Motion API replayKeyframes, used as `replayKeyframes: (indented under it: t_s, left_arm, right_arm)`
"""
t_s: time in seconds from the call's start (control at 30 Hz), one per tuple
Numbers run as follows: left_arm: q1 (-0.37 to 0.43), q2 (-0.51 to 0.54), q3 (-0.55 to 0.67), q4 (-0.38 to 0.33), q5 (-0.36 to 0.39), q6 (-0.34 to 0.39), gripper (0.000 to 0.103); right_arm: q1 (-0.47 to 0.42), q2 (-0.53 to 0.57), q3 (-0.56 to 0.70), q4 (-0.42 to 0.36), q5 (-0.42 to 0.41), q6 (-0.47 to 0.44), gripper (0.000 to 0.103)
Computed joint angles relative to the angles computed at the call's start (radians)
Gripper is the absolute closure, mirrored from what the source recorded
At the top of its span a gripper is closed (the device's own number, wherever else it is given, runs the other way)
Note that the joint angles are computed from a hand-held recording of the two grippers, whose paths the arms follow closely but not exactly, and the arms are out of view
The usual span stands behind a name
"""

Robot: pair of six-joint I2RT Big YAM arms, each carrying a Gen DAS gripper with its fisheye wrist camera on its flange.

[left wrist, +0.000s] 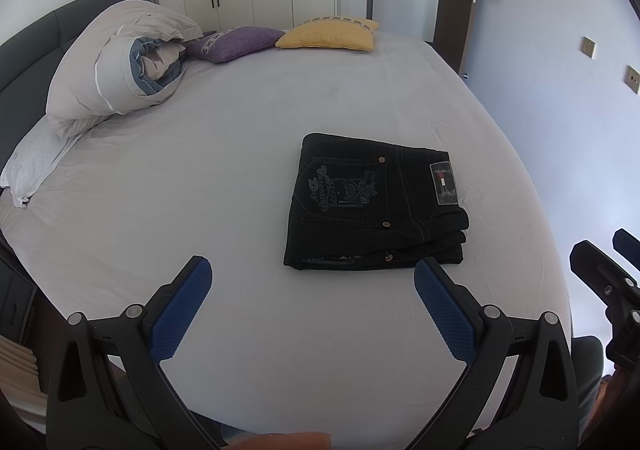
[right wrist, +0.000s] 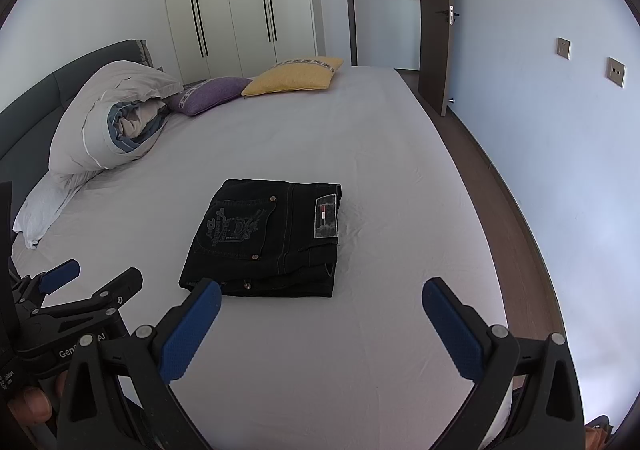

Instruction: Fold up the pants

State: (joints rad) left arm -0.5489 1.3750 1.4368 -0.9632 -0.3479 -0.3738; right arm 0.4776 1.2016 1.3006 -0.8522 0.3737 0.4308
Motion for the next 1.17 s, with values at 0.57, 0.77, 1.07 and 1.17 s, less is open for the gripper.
replayKeyframes:
  t_s: [0.57,0.77,1.07,1.17]
  left_arm:
    - [-0.003,0.001,-0.009,0.004,0.005,-0.008,0.000]
    - [-0.004,0.000,-0.013,0.005,0.004,-0.009,0.000]
    - [-0.002,-0.006,-0.023,0.007,-0.002,-0.013,0.000]
    - [0.001,-0.005,-0.021,0.007,-0.001,-0.011,0.000]
  right_arm:
    - [0.000,-0.004,-0.011,0.005,-0.003,0.000,0.000]
    - [0.003,-0.008,-0.022,0.011,-0.003,0.000,0.000]
    - [0.003,-0.012,-0.030,0.012,-0.005,0.002,0.000]
    - [0.006,-0.015,-0.034,0.011,-0.002,0.005,0.000]
